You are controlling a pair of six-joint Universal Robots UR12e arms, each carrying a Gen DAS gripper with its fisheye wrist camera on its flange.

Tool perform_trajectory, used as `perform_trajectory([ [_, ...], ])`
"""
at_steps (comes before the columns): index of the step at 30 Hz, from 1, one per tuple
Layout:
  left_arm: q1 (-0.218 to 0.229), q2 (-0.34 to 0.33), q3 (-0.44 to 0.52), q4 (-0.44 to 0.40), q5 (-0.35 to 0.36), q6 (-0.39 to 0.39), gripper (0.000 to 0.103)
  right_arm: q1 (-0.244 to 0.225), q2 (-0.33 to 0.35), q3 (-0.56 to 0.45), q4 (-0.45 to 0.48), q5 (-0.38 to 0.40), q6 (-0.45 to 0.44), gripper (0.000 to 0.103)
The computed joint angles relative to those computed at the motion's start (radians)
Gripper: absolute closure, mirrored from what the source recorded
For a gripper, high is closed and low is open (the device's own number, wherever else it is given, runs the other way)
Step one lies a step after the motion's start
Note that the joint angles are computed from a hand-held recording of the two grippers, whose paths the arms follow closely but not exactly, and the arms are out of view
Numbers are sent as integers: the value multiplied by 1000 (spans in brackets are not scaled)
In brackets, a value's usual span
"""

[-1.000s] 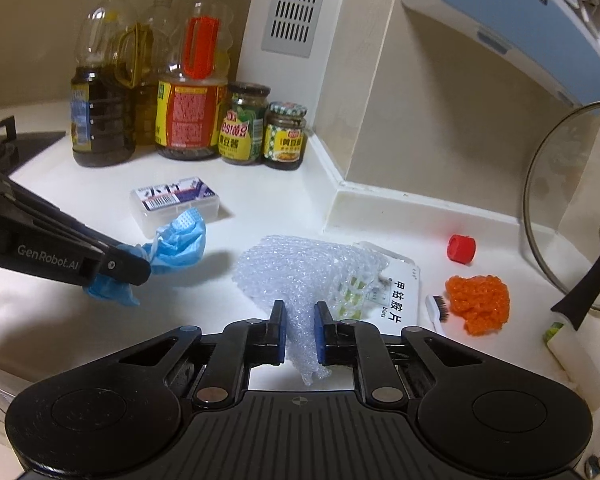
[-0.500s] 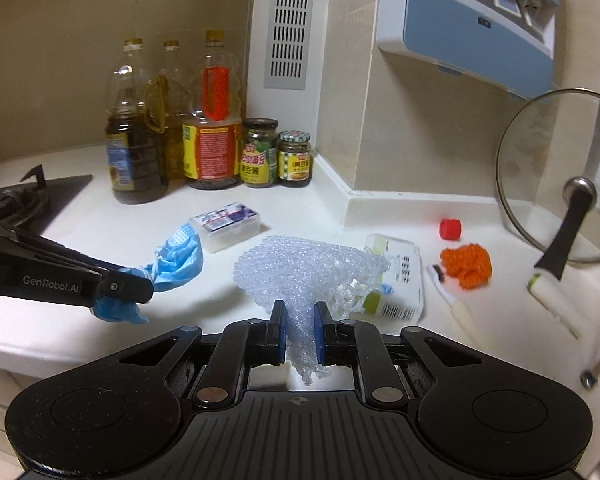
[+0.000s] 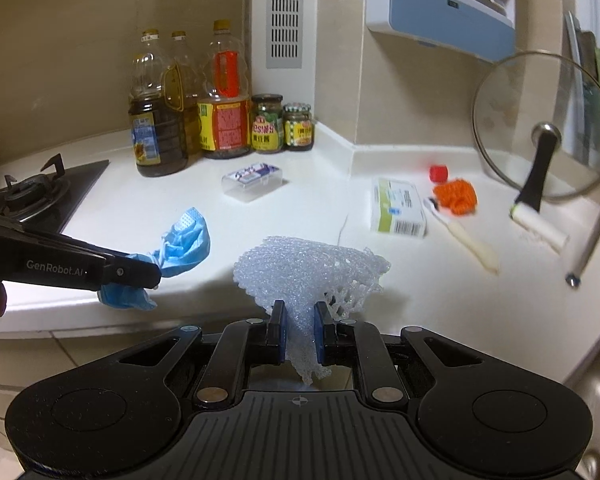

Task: Collect trash
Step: 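Carry the blue mask and bubble wrap down over the trash bin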

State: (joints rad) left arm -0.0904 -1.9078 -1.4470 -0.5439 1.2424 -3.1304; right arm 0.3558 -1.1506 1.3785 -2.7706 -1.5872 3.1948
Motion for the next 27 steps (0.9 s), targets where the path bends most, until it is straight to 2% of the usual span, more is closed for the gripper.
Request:
perform_trajectory([
  [16, 18, 45, -74, -60, -61, 70, 86, 33, -41, 69, 62, -35, 140, 89],
  [20, 8, 39, -78, -82, -48, 67, 86, 31, -44, 81, 91, -31, 128, 89],
  [27, -16, 15, -75, -145, -5, 44, 86, 20, -32, 102, 126, -7, 47, 89],
])
